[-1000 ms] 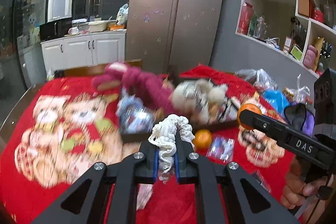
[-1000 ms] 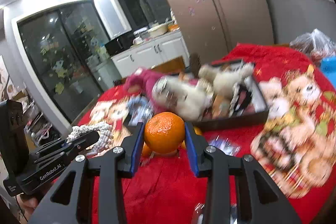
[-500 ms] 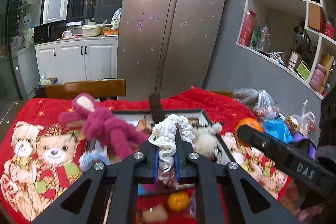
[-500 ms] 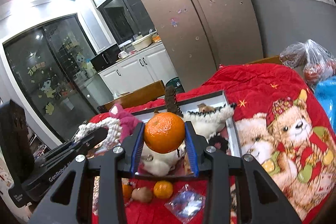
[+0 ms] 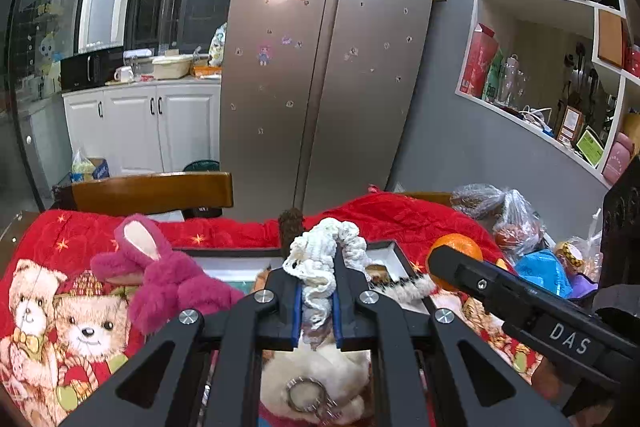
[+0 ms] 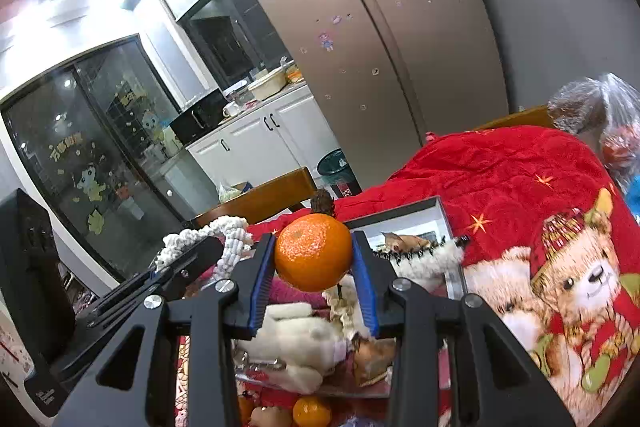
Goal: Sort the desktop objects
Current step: 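Carry the scrunchie over the dark tray while the right tool carries the tangerine there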
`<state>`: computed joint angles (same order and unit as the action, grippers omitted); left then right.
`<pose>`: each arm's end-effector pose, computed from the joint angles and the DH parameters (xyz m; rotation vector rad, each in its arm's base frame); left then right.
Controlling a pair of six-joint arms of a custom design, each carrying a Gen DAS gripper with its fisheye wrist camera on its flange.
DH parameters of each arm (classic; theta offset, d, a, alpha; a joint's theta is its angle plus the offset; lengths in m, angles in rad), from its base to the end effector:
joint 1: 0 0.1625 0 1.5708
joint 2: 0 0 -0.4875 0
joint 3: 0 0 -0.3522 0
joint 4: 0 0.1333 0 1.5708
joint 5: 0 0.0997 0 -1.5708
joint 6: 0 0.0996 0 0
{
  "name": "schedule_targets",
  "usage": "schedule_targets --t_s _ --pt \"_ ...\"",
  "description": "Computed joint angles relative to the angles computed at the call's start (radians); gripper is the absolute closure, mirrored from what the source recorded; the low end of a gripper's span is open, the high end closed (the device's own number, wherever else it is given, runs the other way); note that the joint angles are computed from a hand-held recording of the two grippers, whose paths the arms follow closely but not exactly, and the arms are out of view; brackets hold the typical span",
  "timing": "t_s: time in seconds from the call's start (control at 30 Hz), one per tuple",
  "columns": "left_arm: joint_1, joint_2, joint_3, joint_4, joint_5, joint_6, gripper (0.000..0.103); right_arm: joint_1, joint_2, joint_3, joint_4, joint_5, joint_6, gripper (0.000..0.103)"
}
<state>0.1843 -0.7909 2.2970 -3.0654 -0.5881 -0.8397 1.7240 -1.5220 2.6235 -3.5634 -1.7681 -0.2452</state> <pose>-0.4172 -0.2977 0.1012 0.6681 2.3546 -1.1687 0.1615 -0.3006 0.3515 0.4003 -2.6139 1.2481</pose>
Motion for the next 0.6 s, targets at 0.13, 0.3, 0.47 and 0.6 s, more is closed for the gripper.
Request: schedule_targets --t_s 0.13,0.3,0.47,0.6 --pt "0.036 0.012 -0.009 -0.033 -0.007 0.059 0.092 -0.014 0.054 -0.023 -0.012 -0.013 -0.018 0.065" --pt "0.081 0.040 -0.008 -0.046 -0.051 0.096 0.092 -0.046 0.100 -0.036 -0.044 -0.020 -0.066 0.065" --pt "0.120 0.064 -0.024 -0.044 -0.122 0.095 0.092 -0.106 0.129 -0.050 -0.037 -0.021 -0.070 0.065" --pt "0.117 0.079 -0.031 -0.042 -0.137 0.106 0.092 -0.152 0.146 -0.056 -0.023 -0.009 -0.075 0.065"
